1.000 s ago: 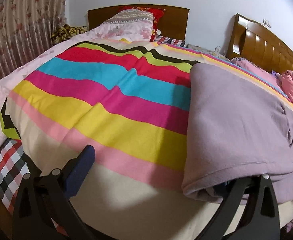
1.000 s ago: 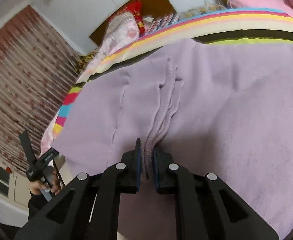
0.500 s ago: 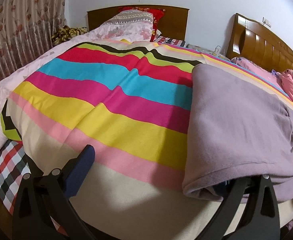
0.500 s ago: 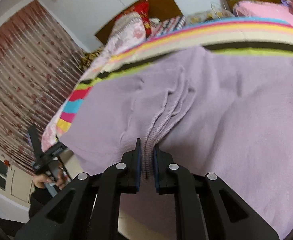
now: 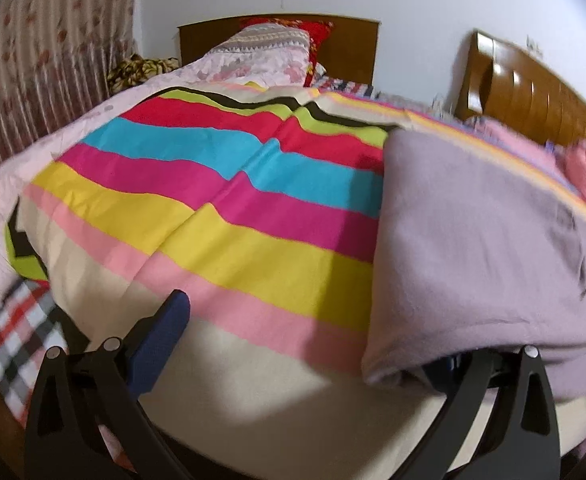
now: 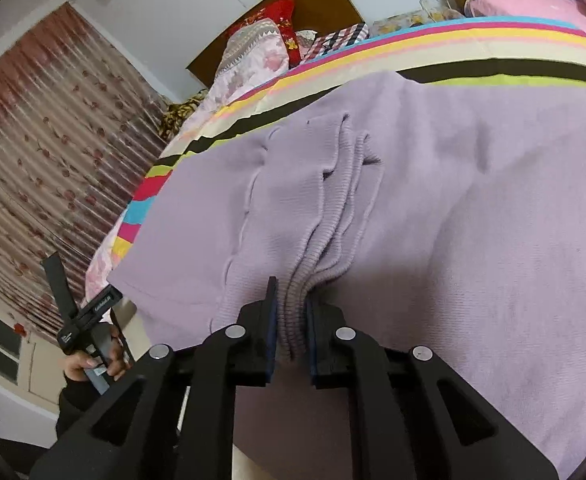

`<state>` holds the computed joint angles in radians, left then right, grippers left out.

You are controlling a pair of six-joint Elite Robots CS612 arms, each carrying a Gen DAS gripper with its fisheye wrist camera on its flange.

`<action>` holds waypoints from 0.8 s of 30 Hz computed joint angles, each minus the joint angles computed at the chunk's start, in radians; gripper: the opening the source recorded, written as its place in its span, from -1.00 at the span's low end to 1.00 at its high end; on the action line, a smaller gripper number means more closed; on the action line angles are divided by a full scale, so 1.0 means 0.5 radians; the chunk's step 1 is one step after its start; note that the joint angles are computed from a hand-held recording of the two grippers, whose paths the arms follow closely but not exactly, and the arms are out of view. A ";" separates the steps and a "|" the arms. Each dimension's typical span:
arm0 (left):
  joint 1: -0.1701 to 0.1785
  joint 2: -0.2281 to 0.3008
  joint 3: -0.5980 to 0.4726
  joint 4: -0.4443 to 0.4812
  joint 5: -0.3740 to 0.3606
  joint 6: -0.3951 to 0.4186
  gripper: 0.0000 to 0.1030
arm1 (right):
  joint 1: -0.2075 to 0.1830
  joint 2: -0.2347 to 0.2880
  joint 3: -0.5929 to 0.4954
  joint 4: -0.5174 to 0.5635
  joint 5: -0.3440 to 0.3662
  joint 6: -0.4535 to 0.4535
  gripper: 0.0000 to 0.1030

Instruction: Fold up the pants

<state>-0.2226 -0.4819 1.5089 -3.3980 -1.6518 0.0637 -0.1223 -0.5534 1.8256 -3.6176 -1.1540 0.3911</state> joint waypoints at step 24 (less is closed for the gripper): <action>-0.257 0.012 -0.364 0.434 0.006 0.674 0.97 | 0.131 -0.015 -0.336 0.439 -0.582 -0.670 0.31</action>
<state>-0.3512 -0.4760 1.3268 -3.1808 -1.6489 0.4005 -0.0569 -0.5609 1.6575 -3.3979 -1.4450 0.0562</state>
